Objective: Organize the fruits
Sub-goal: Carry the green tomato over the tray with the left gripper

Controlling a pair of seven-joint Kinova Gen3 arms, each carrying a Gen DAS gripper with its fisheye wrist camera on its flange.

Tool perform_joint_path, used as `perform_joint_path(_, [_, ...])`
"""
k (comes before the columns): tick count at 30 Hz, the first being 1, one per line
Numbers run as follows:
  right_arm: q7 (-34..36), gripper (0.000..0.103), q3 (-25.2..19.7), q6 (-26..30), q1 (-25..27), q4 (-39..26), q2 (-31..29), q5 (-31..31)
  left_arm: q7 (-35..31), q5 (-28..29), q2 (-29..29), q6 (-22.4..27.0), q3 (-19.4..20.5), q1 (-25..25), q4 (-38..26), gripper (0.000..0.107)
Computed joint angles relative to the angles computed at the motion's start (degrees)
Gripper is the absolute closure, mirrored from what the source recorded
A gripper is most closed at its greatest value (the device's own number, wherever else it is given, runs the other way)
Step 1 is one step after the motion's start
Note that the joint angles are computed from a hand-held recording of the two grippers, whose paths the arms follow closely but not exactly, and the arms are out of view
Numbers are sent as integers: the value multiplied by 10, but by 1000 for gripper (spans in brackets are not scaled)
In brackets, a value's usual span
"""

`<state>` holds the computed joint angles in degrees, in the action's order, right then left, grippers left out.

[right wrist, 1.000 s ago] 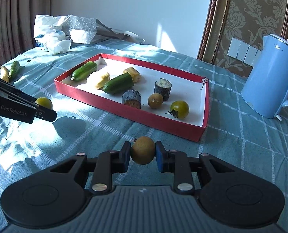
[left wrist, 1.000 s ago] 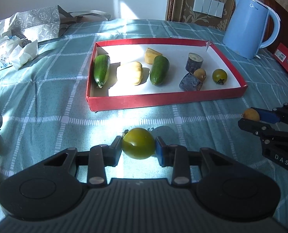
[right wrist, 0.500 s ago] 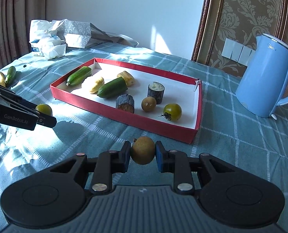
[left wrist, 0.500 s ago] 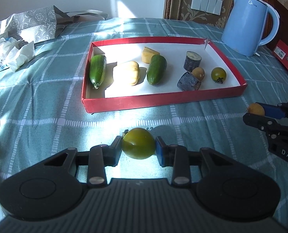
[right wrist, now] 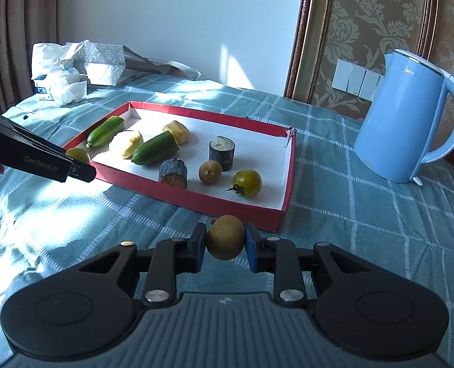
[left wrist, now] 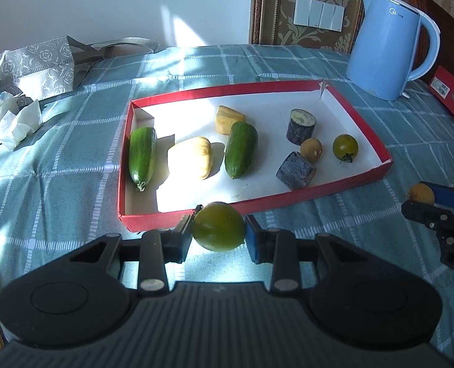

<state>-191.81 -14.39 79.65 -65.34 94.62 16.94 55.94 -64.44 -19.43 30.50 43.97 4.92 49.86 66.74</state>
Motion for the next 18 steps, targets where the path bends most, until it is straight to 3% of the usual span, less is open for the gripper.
perform_joint_path(9, [-18, 77, 1, 19, 5, 6, -11, 5, -25, 6, 29, 16, -2, -3, -57, 75])
perform_joint_path(18, [-41, 77, -9, 26, 22, 25, -28, 4, -38, 29, 91, 56, -14, -9, -170, 75])
